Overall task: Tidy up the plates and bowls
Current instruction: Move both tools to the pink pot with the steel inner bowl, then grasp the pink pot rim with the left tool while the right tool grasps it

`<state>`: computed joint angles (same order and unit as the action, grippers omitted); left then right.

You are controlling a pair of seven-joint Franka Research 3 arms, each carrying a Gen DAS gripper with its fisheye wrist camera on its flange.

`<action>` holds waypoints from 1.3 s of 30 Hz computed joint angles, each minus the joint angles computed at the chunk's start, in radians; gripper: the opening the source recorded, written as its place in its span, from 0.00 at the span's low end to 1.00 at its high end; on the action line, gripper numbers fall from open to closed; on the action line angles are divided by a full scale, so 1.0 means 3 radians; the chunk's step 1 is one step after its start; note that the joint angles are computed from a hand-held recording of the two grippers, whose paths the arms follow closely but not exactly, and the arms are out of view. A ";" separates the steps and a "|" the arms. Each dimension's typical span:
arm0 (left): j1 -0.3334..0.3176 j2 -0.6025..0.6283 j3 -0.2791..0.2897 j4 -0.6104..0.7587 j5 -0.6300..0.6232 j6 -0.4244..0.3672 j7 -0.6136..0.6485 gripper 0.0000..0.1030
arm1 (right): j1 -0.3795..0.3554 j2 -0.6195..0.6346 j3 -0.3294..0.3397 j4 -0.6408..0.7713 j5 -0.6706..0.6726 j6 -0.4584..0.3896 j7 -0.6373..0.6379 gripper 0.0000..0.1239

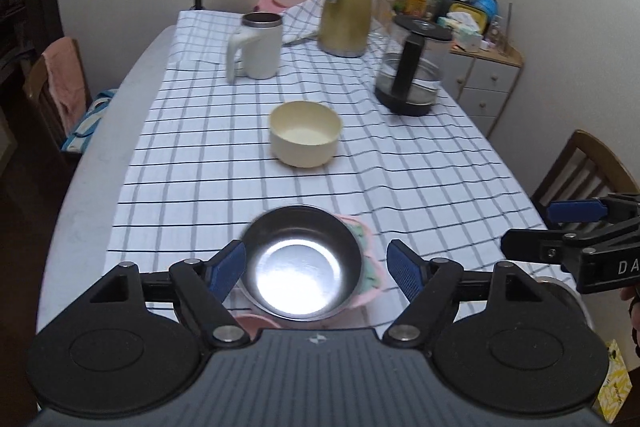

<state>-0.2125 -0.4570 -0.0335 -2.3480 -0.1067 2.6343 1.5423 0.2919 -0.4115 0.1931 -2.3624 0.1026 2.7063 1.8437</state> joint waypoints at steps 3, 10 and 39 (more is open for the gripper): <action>0.0083 0.0126 0.0077 0.0085 0.0005 -0.0055 0.0031 0.75 | -0.0044 0.0217 0.0075 0.0173 -0.0066 -0.0028 0.0168 0.80; 0.0301 0.0535 0.0201 0.0413 -0.0329 -0.0521 0.0169 0.75 | 0.0023 0.0716 0.0082 0.0563 -0.0320 -0.0151 0.0483 0.80; 0.0679 0.1139 -0.0100 0.0747 -0.0666 -0.0866 0.0257 0.42 | 0.0498 0.1648 -0.0218 0.1282 -0.0363 -0.0596 0.0711 0.44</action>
